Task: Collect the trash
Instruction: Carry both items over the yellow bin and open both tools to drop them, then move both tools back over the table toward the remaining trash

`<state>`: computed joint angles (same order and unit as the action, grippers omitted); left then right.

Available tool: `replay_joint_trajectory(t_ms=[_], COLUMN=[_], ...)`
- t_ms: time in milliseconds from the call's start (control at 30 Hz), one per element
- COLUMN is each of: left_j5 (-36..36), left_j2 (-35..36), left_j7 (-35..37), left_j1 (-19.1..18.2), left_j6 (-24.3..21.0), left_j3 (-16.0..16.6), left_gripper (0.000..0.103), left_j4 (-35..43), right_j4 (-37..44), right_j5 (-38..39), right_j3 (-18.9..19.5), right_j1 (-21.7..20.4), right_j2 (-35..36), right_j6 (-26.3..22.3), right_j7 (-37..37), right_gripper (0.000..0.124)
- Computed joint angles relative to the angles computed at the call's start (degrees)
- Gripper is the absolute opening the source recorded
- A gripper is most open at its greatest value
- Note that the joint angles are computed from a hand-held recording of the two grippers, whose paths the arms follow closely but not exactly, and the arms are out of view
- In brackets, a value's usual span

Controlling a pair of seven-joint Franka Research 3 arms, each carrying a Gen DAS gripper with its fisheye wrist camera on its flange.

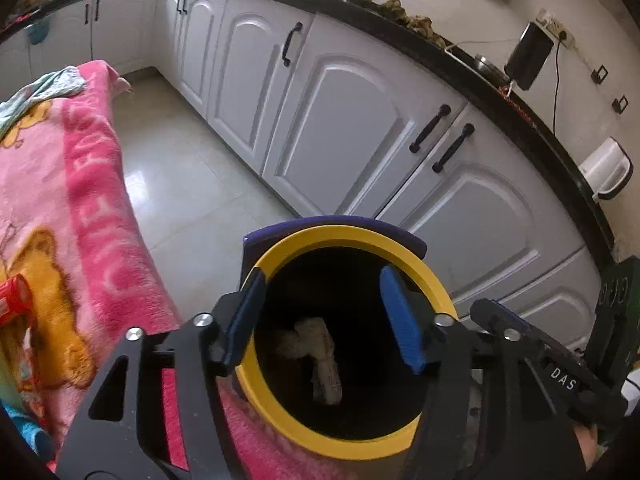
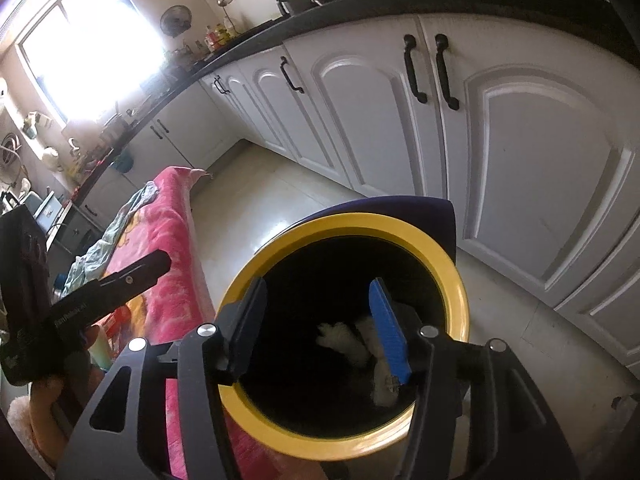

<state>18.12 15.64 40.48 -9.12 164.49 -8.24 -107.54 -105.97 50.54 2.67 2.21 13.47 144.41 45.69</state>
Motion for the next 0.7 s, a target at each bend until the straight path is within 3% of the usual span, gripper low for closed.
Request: replay_joint_trajectory(t_ms=[267, 433, 700], left_j5=[3.1, 5.3, 5.3], left_j2=[-7.7, -14.7, -28.9], left_j7=[-4.9, -7.9, -10.2], left_j1=[0.4, 2.2, 7.2], left_j6=[1.1, 1.7, 3.6], left_j3=[1.2, 1.0, 0.2], left_gripper=[0.082, 0.090, 0.092], left_j4=[-8.1, -15.4, -29.9], right_j4=[-5.1, -8.6, -12.7], right_j5=[1.7, 3.3, 5.3], right_j3=[0.3, 0.2, 0.6], right_j1=[1.6, 3.9, 8.8], right_j2=[-5.5, -9.3, -14.0], right_j6=[0.3, -0.8, -3.3], right_j7=[-3.8, -6.9, -11.0], right_gripper=[0.060, 0.064, 0.067])
